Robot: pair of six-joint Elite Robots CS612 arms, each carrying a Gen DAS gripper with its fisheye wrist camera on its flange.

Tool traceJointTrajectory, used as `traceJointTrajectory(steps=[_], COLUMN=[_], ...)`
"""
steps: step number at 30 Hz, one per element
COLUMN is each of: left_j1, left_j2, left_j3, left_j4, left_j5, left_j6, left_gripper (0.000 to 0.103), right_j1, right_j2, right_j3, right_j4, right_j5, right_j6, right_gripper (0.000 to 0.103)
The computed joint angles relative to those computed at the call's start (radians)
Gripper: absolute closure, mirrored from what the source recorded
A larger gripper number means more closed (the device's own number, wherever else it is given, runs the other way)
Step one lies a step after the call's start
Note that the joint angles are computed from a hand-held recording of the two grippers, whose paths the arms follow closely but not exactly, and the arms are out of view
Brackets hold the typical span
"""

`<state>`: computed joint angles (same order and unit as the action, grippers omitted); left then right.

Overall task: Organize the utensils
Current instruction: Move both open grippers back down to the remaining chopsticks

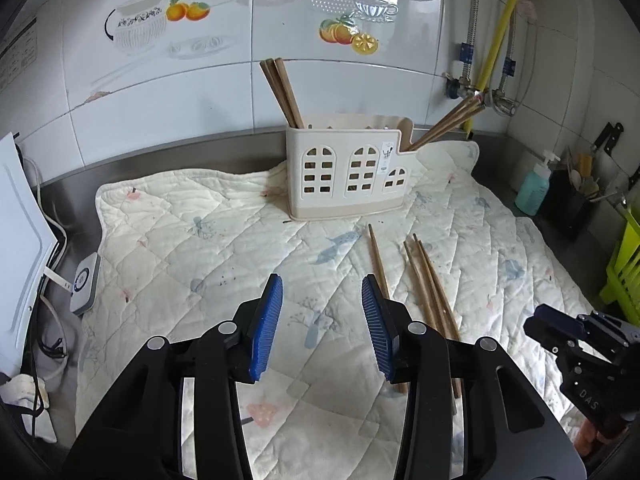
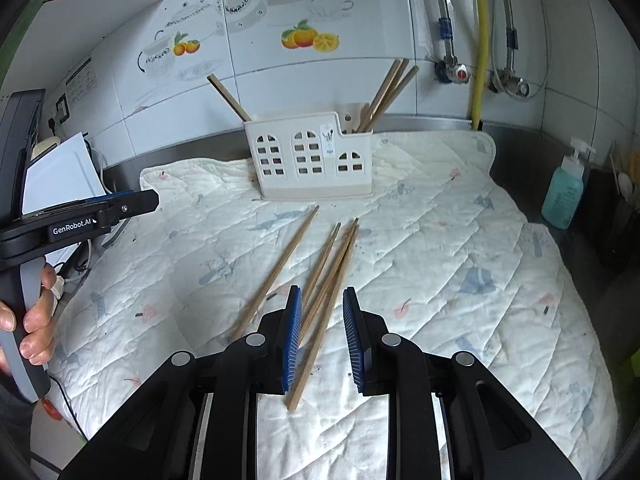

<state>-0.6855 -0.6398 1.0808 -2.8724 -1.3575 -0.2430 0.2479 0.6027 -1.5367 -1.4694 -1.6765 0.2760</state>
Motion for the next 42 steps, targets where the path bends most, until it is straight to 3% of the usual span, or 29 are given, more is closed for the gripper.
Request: traceJointTrajectory(steps=[17, 25, 28, 34, 35, 42], left_j1=[-0.006, 0.0, -0.001, -0.005, -0.004, -0.011], left_j2=[0.051, 0.102, 0.115, 0.137, 0.142, 0.156], left_j3=[-0.026, -0.098, -0.114, -0.149, -0.156, -0.178], left_j4=[0.098, 0.175, 0.179, 0.198, 0.204, 0.218], left_j5=[-0.135, -0.209, -0.227, -0.242, -0.247, -0.219], left_j6=[0.007, 0.005, 0.011, 0.016, 0.015, 0.018], left_gripper=[0.062, 0.077, 0.077, 0.078, 0.085, 0.089], right_j1=[0.007, 0.012, 0.011, 0.01, 0.009, 0.009], right_j2=[0.033, 0.031, 0.033, 0.035, 0.036, 0.036], right_j3=[0.022, 0.031, 0.028, 0.021, 0.021, 0.024], right_j4=[0.092, 0.101, 0.101, 0.108, 0.109, 0.104], right_j5=[0.039, 0.012, 0.009, 0.0, 0.002, 0.004], right_j6=[0.067, 0.052, 0.057, 0.059, 0.06, 0.058], right_gripper=[0.082, 0.094, 0.095, 0.095, 0.095, 0.095])
